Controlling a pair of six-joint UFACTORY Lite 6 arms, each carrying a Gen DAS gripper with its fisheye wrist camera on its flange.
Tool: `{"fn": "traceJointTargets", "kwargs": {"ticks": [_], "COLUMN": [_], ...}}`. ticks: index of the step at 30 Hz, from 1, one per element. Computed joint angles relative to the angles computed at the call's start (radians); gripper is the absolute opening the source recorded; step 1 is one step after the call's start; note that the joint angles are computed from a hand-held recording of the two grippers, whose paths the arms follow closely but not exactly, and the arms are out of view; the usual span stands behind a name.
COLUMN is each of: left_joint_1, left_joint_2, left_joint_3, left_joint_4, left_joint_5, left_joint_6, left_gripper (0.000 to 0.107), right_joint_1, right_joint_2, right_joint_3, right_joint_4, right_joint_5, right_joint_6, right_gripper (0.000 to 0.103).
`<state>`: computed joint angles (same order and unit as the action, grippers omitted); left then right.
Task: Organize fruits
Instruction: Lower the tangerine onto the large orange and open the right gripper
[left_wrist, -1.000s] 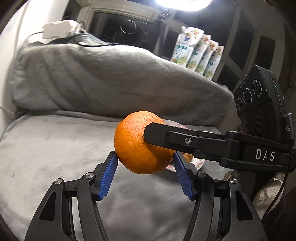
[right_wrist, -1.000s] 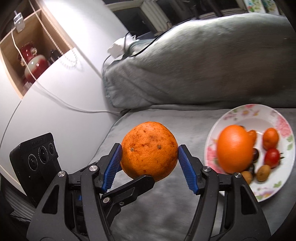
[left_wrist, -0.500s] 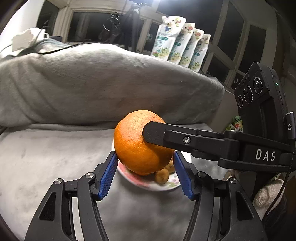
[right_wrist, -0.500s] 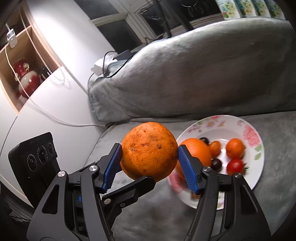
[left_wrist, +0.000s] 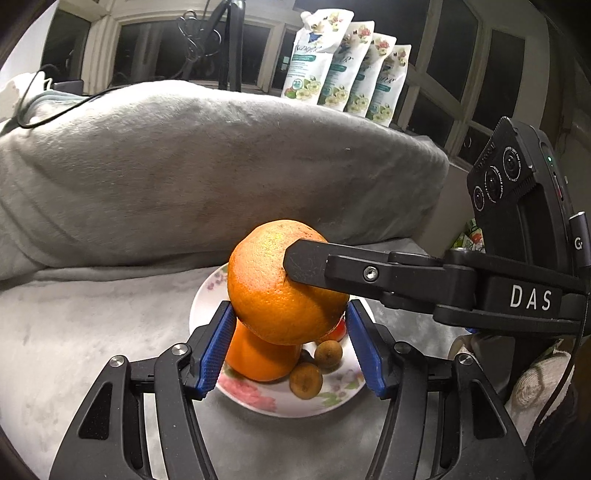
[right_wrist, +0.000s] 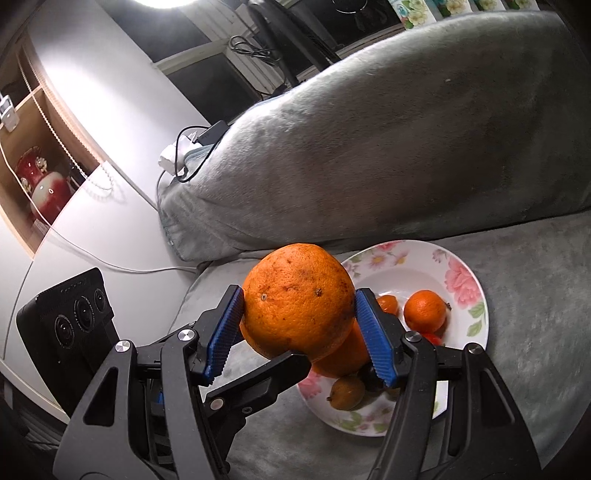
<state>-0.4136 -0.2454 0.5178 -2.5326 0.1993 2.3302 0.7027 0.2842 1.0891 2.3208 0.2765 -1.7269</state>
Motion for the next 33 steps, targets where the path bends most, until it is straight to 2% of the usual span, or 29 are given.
{"fn": "traceJointTargets", "kwargs": {"ticks": [8, 14, 17, 19, 28, 30, 33], "left_joint_1": [-0.008, 0.01, 0.006, 0.011, 0.023, 0.028, 0.037], "left_joint_2": [0.053, 0.053, 0.054, 0.049, 0.045, 0.045, 0.041], "left_joint_3": [0.024, 0.014, 0.01, 0.008, 0.003, 0.002, -0.003], "left_joint_4": [-0.073, -0.028, -0.082, -0.053, 0.0, 0.013, 0.037], "left_joint_5": [0.002, 0.017, 0.018, 0.025, 0.028, 0.028, 0.028], "left_joint_6": [0.078, 0.054, 0.116, 0.091, 0.043, 0.031, 0.009], "left_gripper": [0.061, 0.06, 0.06, 0.059, 0.059, 0.059, 0.059], "right_joint_1": [-0.027, -0.033, -0.028, -0.023, -0.063, -0.094, -0.106], "right_joint_2": [0.039, 0.058, 0.06, 0.058, 0.093, 0.102, 0.109], "right_joint_3": [0.015, 0.038, 0.048, 0.056, 0.078, 0.061, 0.059], "right_joint_4": [-0.047, -0.078, -0.057, -0.022, -0.09, -0.11, -0.082], "right_joint_5": [0.037, 0.033, 0.013, -0.018, -0.072, -0.011, -0.009], "right_joint_6": [0.049, 0.085, 0.063, 0.028, 0.085, 0.107, 0.078], "right_gripper": [0.065, 0.066, 0.066, 0.066, 0.066, 0.066, 0.066]}}
